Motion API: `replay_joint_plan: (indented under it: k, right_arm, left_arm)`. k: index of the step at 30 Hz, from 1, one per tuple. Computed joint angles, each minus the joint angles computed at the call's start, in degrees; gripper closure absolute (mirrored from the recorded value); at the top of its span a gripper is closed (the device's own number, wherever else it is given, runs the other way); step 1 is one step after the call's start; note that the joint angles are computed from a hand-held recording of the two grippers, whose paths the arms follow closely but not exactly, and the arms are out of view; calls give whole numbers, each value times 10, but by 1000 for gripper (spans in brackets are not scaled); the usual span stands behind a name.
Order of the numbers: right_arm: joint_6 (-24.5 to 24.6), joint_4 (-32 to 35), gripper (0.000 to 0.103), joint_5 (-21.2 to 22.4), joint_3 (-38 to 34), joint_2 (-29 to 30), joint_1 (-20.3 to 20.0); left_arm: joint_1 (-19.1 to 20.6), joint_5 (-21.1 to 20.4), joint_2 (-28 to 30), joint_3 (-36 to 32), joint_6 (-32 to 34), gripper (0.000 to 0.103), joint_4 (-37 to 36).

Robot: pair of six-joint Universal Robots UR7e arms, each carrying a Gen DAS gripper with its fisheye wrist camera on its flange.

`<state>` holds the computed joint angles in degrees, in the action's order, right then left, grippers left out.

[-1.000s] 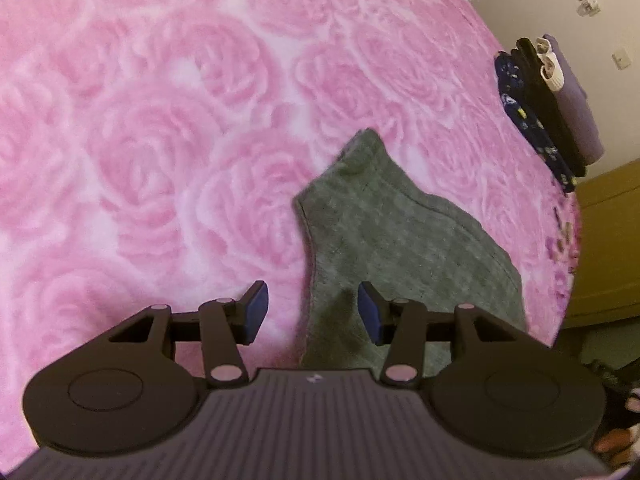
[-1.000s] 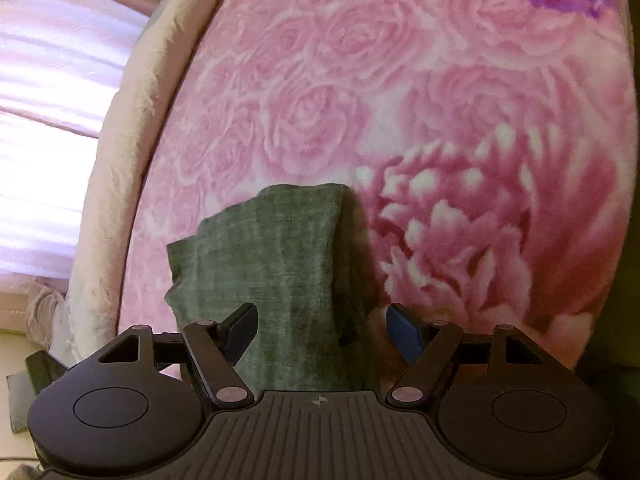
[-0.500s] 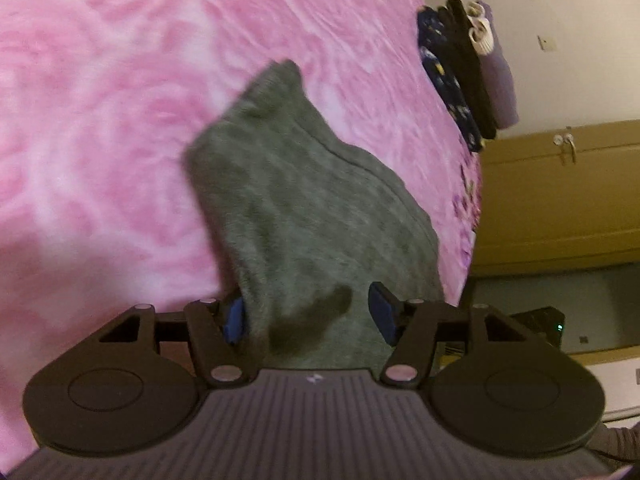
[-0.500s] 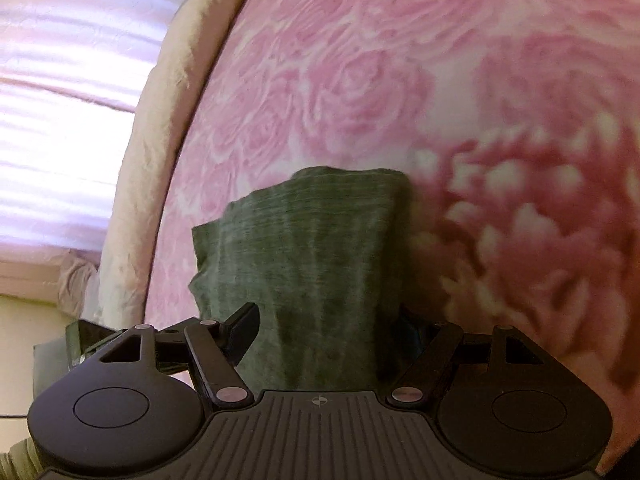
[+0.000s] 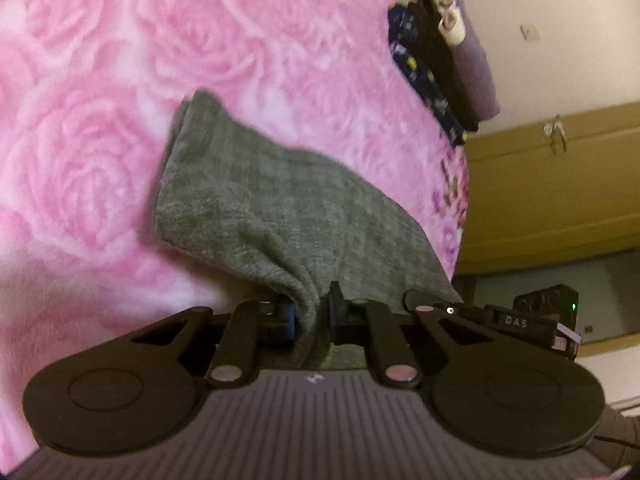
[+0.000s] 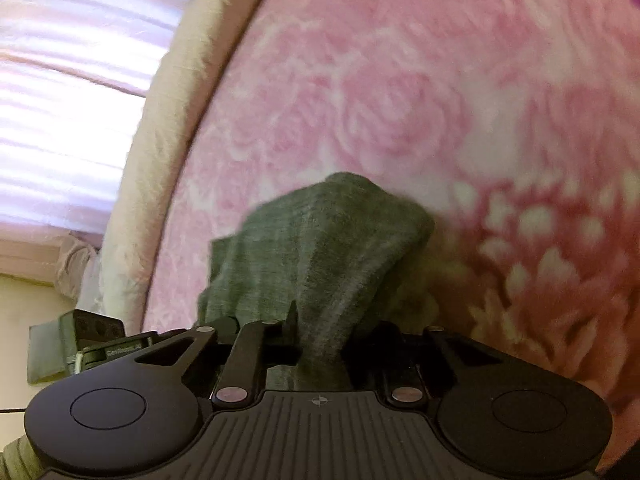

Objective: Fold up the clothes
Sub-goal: 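Close both tools on the folded shorts' edges and lift them, then carry the shorts with both tools toward the clothes stack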

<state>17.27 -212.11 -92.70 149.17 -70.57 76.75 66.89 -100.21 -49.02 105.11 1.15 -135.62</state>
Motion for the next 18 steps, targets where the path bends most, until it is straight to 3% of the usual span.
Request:
replay_joint_plan:
  k: [8, 12, 18]
  right_arm:
    - [15, 196, 88, -35, -34, -180, 68]
    - [23, 288, 88, -46, -67, -259, 87]
    - [-34, 417, 88, -20, -148, -348, 61]
  left_arm:
    - [-62, -47, -32, 7, -60, 93, -48]
    - [-105, -63, -18, -13, -88, 93, -82]
    - [-164, -75, 56, -90, -124, 93, -149]
